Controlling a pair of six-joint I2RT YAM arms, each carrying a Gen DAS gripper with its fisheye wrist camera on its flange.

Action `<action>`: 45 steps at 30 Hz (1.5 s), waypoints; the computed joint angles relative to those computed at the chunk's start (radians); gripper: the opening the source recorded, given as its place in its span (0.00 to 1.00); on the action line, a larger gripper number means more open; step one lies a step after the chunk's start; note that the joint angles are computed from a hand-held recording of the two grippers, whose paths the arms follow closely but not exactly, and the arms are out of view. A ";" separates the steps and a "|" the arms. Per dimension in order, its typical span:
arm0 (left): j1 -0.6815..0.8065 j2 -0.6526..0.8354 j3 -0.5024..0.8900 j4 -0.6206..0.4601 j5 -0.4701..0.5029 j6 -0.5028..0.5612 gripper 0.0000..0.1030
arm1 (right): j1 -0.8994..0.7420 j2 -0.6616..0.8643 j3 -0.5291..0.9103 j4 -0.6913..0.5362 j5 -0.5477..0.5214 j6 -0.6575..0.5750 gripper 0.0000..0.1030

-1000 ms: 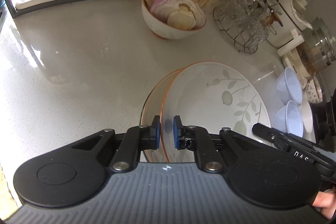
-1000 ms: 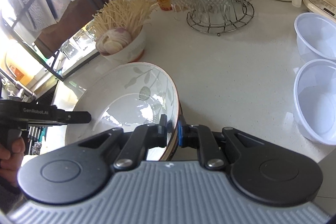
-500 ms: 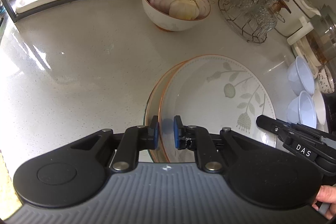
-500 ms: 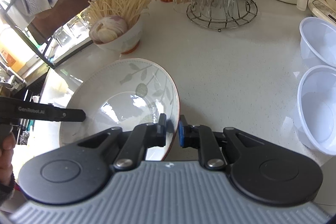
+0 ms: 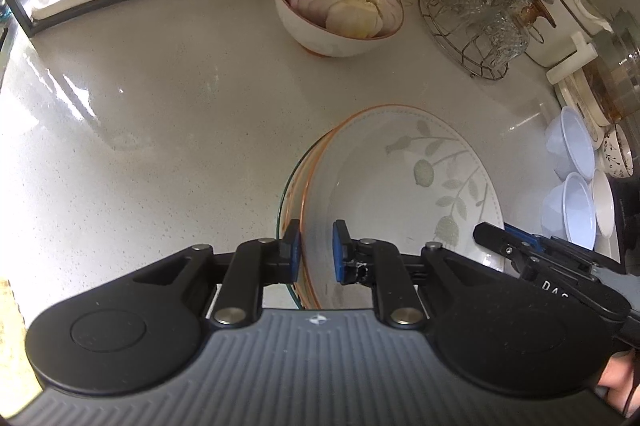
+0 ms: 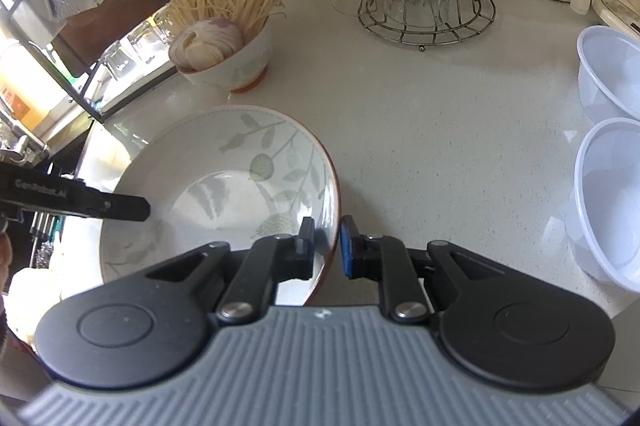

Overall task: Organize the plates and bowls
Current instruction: 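Lower the small plate onto the stack and open the left gripper, then move the left gripper to the translucent white plastic bowl's rim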

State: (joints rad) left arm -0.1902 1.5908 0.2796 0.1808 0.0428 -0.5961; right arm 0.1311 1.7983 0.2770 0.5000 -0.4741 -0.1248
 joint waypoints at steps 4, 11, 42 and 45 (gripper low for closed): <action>0.009 -0.024 -0.005 -0.028 0.020 0.020 0.16 | 0.010 -0.003 0.006 -0.010 0.012 0.004 0.17; -0.005 -0.096 -0.046 -0.068 0.030 0.019 0.17 | 0.012 -0.003 0.005 -0.005 0.016 0.030 0.18; -0.260 -0.887 0.030 -0.555 -0.147 -0.019 0.17 | 0.020 -1.246 -0.085 -0.799 0.127 0.207 0.18; -0.308 -0.882 0.056 -0.574 -0.189 -0.050 0.17 | -0.027 -1.315 -0.048 -0.888 0.095 0.172 0.18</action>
State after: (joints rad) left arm -0.4984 0.7091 0.3361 -0.3931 -0.1459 -0.6459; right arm 0.1039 0.4833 0.2286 -0.3881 -0.3794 0.0471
